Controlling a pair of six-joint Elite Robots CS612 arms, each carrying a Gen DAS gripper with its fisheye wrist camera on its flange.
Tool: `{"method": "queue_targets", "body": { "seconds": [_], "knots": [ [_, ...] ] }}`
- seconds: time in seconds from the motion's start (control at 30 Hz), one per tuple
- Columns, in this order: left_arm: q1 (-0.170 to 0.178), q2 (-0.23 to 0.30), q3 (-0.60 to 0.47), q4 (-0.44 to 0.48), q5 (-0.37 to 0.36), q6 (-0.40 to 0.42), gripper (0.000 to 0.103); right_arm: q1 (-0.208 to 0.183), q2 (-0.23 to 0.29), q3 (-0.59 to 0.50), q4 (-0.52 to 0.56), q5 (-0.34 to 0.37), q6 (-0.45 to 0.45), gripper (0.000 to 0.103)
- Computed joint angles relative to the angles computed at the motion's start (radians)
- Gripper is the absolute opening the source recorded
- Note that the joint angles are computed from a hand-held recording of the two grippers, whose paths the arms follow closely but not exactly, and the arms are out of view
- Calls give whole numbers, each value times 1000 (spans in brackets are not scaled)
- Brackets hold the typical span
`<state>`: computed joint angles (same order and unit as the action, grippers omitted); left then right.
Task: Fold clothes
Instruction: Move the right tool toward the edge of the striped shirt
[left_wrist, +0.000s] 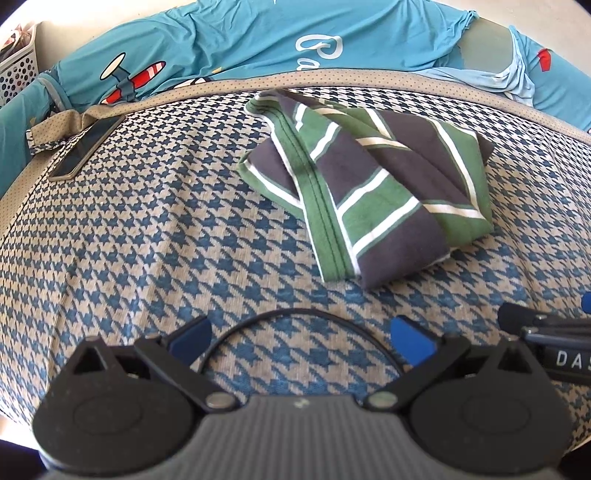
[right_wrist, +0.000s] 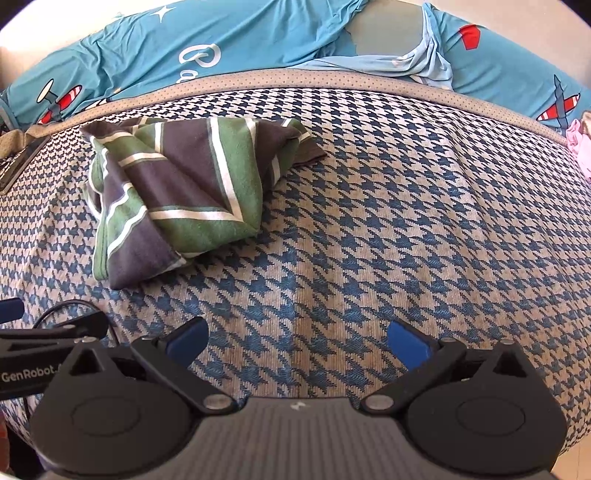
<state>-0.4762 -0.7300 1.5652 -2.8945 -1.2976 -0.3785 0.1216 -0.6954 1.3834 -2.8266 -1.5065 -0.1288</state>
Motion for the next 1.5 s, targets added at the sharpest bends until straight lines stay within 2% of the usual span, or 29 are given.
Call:
{"method": "queue_targets", "body": {
  "seconds": [0.4, 1.5],
  "knots": [
    [2, 1, -5, 18, 8, -24, 103, 2, 1, -3, 6, 9, -2, 103],
    [1, 0, 1, 15, 10, -17, 103, 2, 4, -8, 13, 7, -2, 103]
  ]
}}
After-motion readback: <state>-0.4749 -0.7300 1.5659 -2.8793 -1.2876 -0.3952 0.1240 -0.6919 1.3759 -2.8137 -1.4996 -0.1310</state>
